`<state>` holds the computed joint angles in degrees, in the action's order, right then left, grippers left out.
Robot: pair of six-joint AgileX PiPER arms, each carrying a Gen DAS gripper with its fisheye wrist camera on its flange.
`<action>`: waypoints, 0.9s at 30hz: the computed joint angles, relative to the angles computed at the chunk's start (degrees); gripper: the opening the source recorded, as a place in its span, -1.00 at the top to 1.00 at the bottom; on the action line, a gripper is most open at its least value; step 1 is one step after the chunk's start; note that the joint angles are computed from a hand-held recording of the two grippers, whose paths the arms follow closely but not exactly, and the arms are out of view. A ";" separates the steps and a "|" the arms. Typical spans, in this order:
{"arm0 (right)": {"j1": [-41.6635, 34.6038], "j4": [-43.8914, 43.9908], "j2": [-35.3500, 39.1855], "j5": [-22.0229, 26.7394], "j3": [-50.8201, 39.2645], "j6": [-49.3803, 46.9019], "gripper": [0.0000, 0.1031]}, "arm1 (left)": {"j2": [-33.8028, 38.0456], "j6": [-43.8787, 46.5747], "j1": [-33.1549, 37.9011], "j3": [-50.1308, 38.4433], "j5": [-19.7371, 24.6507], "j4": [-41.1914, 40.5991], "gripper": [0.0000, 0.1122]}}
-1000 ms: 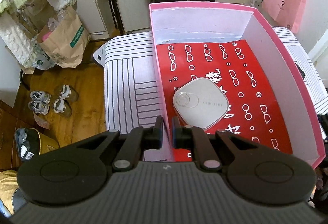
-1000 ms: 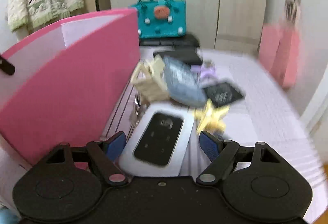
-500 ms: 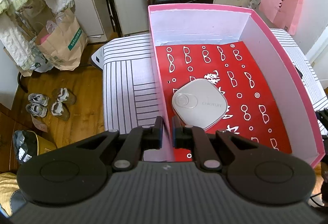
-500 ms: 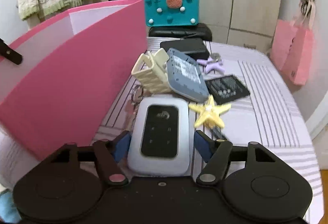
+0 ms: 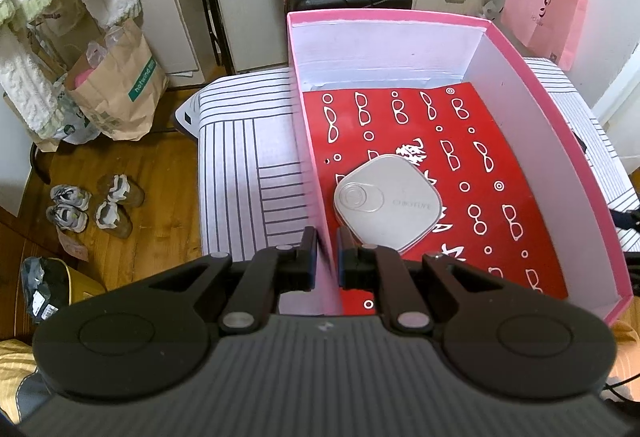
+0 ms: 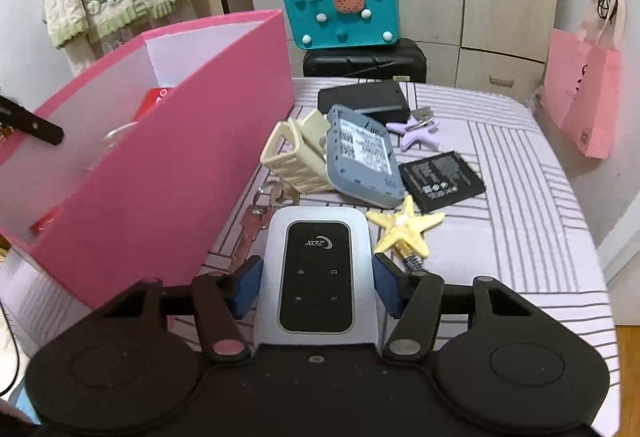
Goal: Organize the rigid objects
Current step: 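Place the white router in the box beside the beige case, open right gripper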
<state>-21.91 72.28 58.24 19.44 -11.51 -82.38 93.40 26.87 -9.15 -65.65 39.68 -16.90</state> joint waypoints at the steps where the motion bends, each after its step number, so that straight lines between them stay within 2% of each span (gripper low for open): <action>1: -1.30 -3.95 -0.77 1.95 -1.05 2.95 -0.25 | 0.00 0.17 0.02 0.01 0.02 -0.05 0.84; 4: -5.02 -14.05 -3.79 8.54 -5.44 9.82 -0.25 | 0.34 0.62 0.17 -0.62 0.85 -0.21 0.83; 7: -5.92 -18.19 -6.03 14.34 -10.94 12.47 -0.25 | 0.80 1.33 0.65 -1.20 1.51 -1.28 0.82; 8: -3.66 -19.57 -6.83 14.01 -12.52 13.94 -0.25 | 0.78 1.69 0.79 -1.05 1.33 -1.66 0.82; 10: 3.53 -23.31 -7.60 10.34 -14.79 17.81 -0.25 | 0.55 1.93 0.82 -0.46 0.60 -2.15 0.82; 12: 9.86 -24.92 -6.10 8.80 -17.39 19.41 -0.25 | 0.24 1.69 0.71 0.18 -0.12 -2.21 0.82; 15: 14.22 -22.57 0.29 11.93 -22.63 14.62 -0.25 | 0.11 2.16 1.16 0.53 -0.23 -3.08 0.82; 19: 19.49 -28.66 12.44 17.71 -32.50 15.48 -0.25 | 0.41 1.99 1.68 -0.10 0.72 -3.92 0.82; 23: 20.15 -33.56 24.90 30.40 -44.05 18.98 -0.25 | 0.46 2.28 1.87 -0.06 0.62 -4.45 0.82; 27: 24.99 -38.02 34.88 37.11 -52.52 25.15 -0.25 | 0.51 3.24 2.32 0.28 0.26 -5.49 0.82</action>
